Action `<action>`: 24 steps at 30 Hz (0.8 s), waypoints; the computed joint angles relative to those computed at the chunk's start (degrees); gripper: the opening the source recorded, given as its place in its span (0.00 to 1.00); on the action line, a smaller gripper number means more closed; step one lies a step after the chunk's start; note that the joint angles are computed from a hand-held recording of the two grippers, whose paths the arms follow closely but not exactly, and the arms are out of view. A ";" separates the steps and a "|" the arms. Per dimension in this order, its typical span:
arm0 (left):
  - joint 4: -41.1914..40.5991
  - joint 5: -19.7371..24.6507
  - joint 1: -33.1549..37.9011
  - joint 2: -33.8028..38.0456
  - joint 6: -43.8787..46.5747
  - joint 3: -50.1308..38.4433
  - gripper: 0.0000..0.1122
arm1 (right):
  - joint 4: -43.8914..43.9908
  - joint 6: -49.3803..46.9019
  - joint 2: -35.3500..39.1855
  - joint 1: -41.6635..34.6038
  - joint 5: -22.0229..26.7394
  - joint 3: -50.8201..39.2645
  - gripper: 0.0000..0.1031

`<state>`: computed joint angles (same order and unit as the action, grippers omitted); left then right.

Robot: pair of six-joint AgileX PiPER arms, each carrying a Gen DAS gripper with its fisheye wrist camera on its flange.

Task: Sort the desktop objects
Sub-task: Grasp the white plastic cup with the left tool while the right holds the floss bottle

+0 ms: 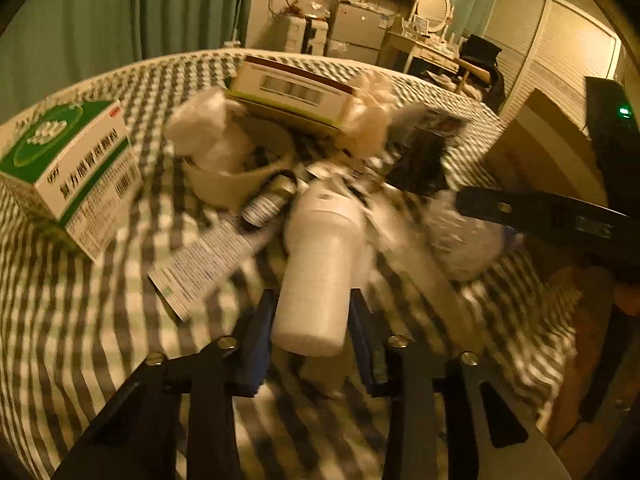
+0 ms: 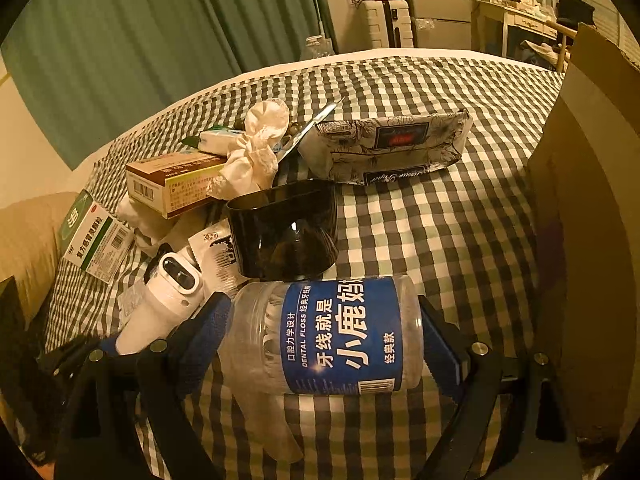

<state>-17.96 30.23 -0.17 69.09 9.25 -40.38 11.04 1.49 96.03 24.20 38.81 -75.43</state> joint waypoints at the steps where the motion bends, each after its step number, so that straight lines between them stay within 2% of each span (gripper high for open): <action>1: 1.77 0.94 -1.17 -0.71 -2.11 -0.04 0.29 | -0.37 0.23 -0.08 0.10 0.08 0.01 0.87; 4: 7.76 2.48 -4.54 0.17 -6.90 -1.04 0.31 | -0.56 0.12 -0.03 -0.04 0.01 -0.03 0.87; 6: 10.16 1.98 -5.08 1.78 -9.06 -1.55 0.44 | -0.22 -0.12 0.20 -0.07 0.25 -0.20 0.87; 7: 11.12 1.70 -5.26 2.72 -10.55 -2.01 0.45 | 0.01 -0.38 0.11 -0.21 0.30 -0.07 0.87; 10: 8.91 -0.35 -4.48 2.97 -10.73 -1.56 0.48 | -0.26 -0.09 0.34 -0.05 0.29 -0.32 0.87; 14: 4.32 -2.36 -1.88 2.49 -6.70 -0.99 0.48 | -0.96 0.33 0.69 0.15 0.41 -0.55 0.87; 16: -1.76 -2.67 0.66 2.55 -1.27 -0.93 0.48 | -1.04 0.35 0.96 0.15 0.58 -0.78 0.87; 17: -4.49 -2.80 1.42 2.60 0.94 -0.83 0.46 | -1.00 0.33 1.13 0.17 0.60 -0.91 0.87; 18: -6.70 -3.08 2.26 2.38 2.76 -0.61 0.38 | -1.03 0.37 1.27 0.20 0.65 -1.04 0.87; 19: -6.61 -3.45 2.03 3.61 2.52 -1.60 0.34 | -1.18 0.49 1.44 0.27 0.67 -1.18 0.87; 24: 1.74 -5.04 -1.14 2.34 -4.43 -1.15 0.30 | -2.87 1.50 2.00 0.90 0.86 -1.61 0.87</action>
